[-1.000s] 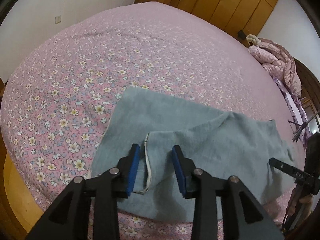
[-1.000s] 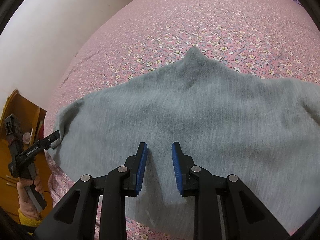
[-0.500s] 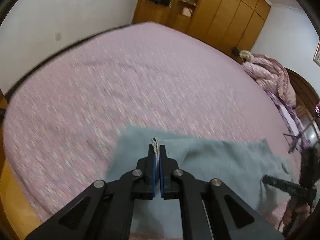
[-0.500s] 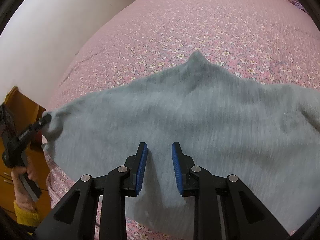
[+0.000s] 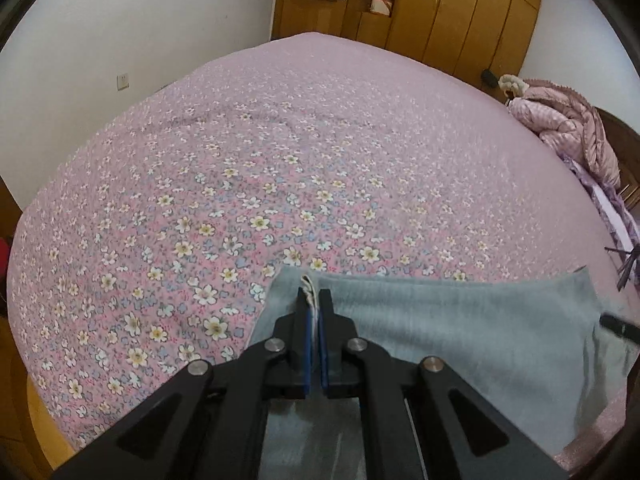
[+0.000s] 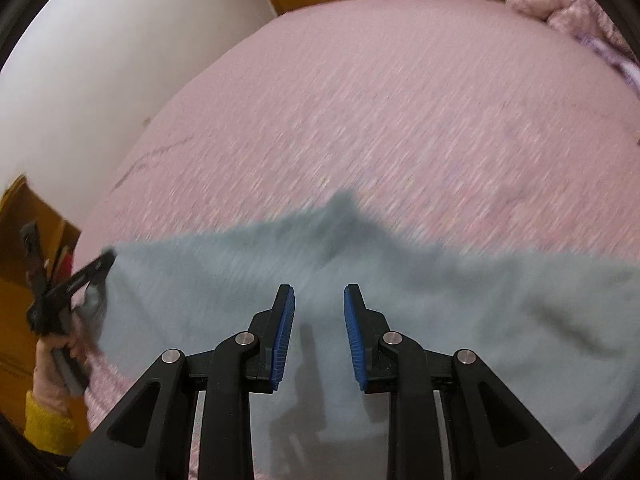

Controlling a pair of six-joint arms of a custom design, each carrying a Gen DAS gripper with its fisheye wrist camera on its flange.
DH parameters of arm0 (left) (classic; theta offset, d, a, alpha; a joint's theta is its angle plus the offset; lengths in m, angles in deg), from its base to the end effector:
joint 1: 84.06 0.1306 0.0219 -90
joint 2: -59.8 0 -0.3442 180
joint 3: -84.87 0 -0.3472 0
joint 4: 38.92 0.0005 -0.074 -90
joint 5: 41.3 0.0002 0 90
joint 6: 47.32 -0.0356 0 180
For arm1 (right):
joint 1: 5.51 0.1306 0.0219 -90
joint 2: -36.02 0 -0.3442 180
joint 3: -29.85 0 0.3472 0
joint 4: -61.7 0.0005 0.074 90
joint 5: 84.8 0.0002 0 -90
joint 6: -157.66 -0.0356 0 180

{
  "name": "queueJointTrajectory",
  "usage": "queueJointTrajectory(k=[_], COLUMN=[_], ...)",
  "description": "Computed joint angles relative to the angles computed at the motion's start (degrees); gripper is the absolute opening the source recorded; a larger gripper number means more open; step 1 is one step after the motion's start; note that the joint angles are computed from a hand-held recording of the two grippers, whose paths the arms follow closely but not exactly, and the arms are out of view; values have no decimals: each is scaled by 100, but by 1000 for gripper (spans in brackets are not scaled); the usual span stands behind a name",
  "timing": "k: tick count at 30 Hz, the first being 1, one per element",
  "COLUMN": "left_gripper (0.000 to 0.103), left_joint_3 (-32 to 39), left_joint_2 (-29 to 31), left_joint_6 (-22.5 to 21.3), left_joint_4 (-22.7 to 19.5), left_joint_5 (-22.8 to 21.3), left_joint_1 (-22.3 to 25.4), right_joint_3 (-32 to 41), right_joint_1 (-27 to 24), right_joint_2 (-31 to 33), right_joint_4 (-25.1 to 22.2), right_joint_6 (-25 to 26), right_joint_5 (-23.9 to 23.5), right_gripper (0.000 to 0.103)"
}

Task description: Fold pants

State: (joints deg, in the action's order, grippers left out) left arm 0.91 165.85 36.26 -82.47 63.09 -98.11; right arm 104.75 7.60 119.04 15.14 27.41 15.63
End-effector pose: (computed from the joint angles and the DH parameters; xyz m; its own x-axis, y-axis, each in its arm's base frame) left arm 0.5053 -0.1361 0.3136 -0.7332 0.2951 -0.6126 0.4632 0.8763 -0.1323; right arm 0.3781 0.0809 0.3341 -0.6848 0.4930 -0.5367 0.4210 0.8688 0.2608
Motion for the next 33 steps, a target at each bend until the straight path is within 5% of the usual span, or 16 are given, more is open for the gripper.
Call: queueJointTrajectory(k=[2, 7, 8, 9, 11, 14, 18, 26, 30, 33], left_gripper=[3, 3, 3, 3, 3, 3, 3, 6, 23, 33], left_joint_3=[1, -127, -146, -164, -130, -19, 61, 463, 267, 49], left_joint_2=[-9, -142, -171, -191, -169, -79, 42, 286, -60, -407], left_joint_6=[39, 179, 233, 269, 246, 123, 54, 138, 29, 65], left_joint_4=[-17, -4, 6, 16, -5, -53, -2, -278, -299, -298], left_joint_5=[37, 104, 140, 158, 127, -9, -179, -195, -387, -242], left_joint_1=[21, 103, 132, 152, 161, 100, 37, 44, 60, 129], right_joint_3=[98, 475, 464, 497, 760, 900, 884, 1272, 1248, 1120], right_joint_1=[-187, -576, -567, -526, -378, -357, -396, -482, -264, -23], right_joint_2=[118, 737, 785, 869, 1145, 1354, 1582, 1754, 1478, 1220], right_joint_4=[53, 157, 256, 363, 193, 194, 521, 293, 225, 185], right_joint_6=[307, 1008, 1127, 1329, 1555, 1415, 1389, 1095, 1043, 997], right_joint_5=[-3, -922, -989, -971, -419, 46, 51, -59, 308, 478], right_gripper=[41, 42, 32, 3, 1, 1, 1, 3, 19, 22])
